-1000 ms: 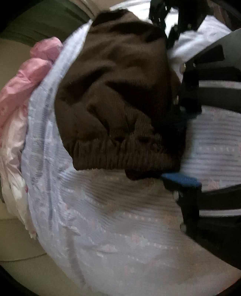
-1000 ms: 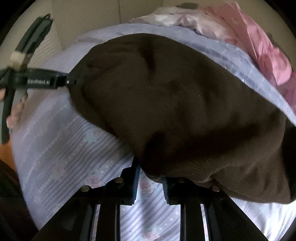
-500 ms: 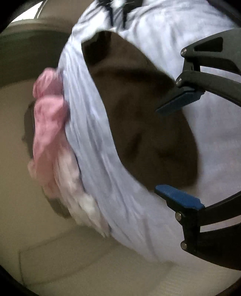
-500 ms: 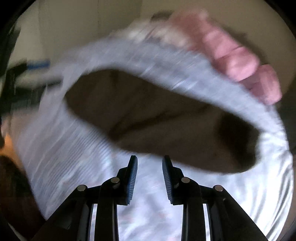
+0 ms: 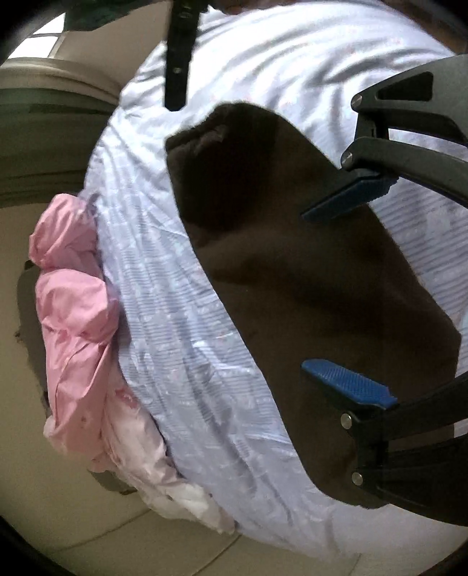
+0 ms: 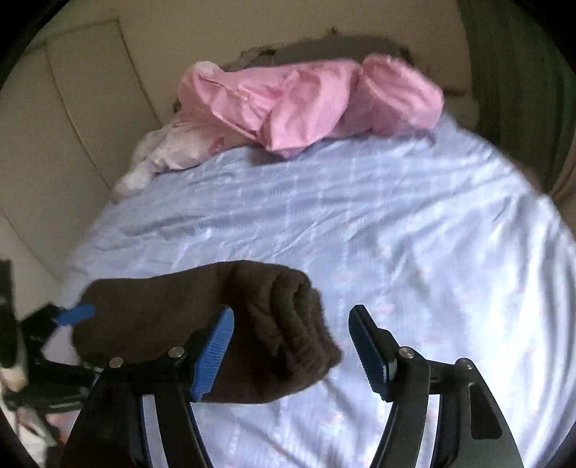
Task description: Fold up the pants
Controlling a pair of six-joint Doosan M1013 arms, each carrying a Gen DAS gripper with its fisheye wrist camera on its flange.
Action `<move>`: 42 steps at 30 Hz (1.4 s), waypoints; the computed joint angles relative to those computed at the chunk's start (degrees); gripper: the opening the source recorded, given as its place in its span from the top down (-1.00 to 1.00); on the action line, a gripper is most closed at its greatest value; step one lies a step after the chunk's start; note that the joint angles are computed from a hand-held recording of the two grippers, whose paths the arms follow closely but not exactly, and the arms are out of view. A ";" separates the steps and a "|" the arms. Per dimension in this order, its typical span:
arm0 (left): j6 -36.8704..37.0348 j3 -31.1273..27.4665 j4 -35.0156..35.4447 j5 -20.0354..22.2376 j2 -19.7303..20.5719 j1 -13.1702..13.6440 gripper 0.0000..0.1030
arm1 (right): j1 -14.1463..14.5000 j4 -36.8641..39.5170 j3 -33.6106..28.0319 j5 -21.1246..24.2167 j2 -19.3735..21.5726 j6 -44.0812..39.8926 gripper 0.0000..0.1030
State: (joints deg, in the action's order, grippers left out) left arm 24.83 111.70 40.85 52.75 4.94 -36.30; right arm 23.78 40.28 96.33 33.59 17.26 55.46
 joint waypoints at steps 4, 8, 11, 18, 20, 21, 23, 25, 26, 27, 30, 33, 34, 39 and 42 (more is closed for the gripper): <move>1.17 -0.64 -0.32 1.83 1.81 -0.05 -0.53 | -0.80 8.44 -0.83 4.42 2.50 -8.80 -0.41; 1.27 -0.94 -1.32 3.00 3.24 0.80 -0.53 | -0.12 4.79 -3.62 5.37 5.52 -4.88 -0.42; 0.89 -1.04 -1.31 3.65 3.91 1.28 -0.53 | 0.65 -4.56 -5.58 4.59 7.82 4.10 -0.42; 1.12 -1.37 -0.37 3.36 5.20 1.51 -0.53 | -0.98 -0.73 -7.90 12.56 13.04 9.11 -0.42; 0.93 -1.51 0.78 3.90 5.81 1.32 -0.53 | -1.53 1.52 -7.96 14.54 13.88 8.89 -0.42; 0.70 -1.54 1.24 4.12 6.10 1.32 -0.53 | -1.90 3.51 -7.68 14.97 14.09 7.96 -0.42; 0.33 -1.52 1.56 3.93 6.62 1.59 -0.53 | -2.23 5.33 -7.55 15.50 14.43 7.74 -0.43; 0.37 -1.39 0.36 3.01 6.91 2.28 -0.53 | -2.56 7.54 -7.06 16.38 14.48 8.40 -0.37; 0.38 -1.30 -0.28 2.53 6.95 2.61 -0.55 | -2.74 8.39 -6.95 17.34 14.50 8.96 -0.18; 0.24 -1.08 -1.15 1.78 6.83 3.03 -0.55 | -2.97 9.25 -6.75 18.59 14.43 9.63 -0.15; -0.64 -0.02 -1.22 -0.38 5.95 3.41 -0.56 | -2.62 8.89 -5.47 17.01 13.15 9.99 0.08; -1.36 0.54 -0.50 -1.20 5.24 3.08 -0.55 | -2.32 11.22 -2.35 11.98 10.19 7.52 0.17; -1.68 0.59 -0.33 -1.34 5.11 2.98 -0.55 | -2.24 12.29 -1.13 10.24 8.94 5.85 0.20; -2.96 0.73 -0.20 -3.29 4.54 2.33 -0.55 | -1.90 7.58 2.59 2.69 4.50 11.21 0.30; -3.39 0.13 1.57 -2.03 5.16 1.27 -0.55 | -2.36 1.40 3.47 -0.12 3.82 19.10 0.45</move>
State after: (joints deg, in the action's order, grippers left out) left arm 21.44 111.83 42.41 50.72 10.10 -35.03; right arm 21.41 41.68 99.79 33.47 21.08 74.56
